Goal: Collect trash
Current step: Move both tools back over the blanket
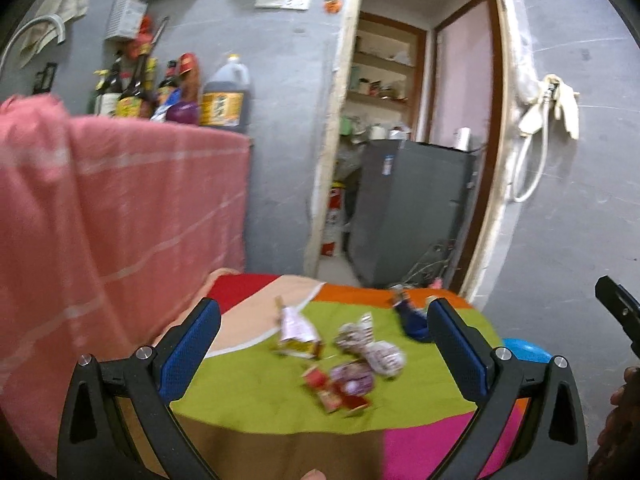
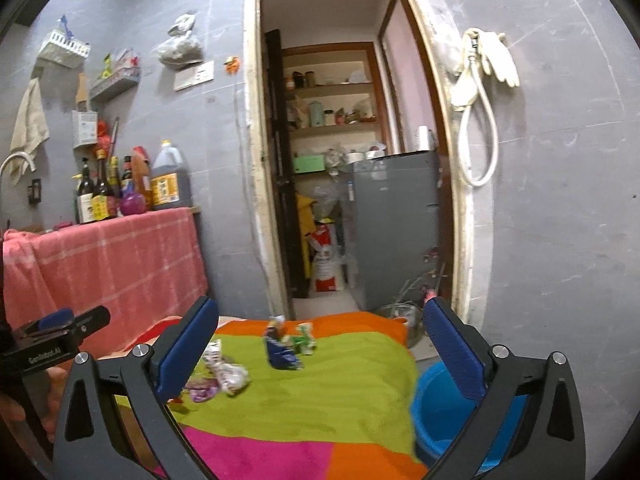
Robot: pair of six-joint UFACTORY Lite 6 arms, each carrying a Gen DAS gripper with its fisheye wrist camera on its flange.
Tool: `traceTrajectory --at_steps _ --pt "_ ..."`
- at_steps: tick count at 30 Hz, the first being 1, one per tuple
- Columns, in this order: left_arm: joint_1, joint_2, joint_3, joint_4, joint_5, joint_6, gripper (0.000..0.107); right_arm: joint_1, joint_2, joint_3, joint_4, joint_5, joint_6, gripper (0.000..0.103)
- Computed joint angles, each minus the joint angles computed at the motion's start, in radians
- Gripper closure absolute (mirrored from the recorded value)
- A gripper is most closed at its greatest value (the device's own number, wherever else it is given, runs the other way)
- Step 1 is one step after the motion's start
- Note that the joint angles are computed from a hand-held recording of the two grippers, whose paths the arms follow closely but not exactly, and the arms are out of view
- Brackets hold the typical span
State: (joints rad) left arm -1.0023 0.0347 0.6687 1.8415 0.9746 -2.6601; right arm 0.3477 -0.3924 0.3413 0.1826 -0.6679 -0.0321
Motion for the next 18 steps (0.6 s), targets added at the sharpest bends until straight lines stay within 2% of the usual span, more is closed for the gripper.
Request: traceTrajectory --at_steps 9,18 --pt "0.093 -0.005 -0.123 0.077 -0.102 -0.129 0.006 0.128 0.297 0.143 0.053 -0.08 -0.04 0.0" --pt "0.19 0.118 -0.048 0.173 -0.253 -0.155 0.006 0.087 0.545 0.306 -0.127 -0.022 0.07 0.001"
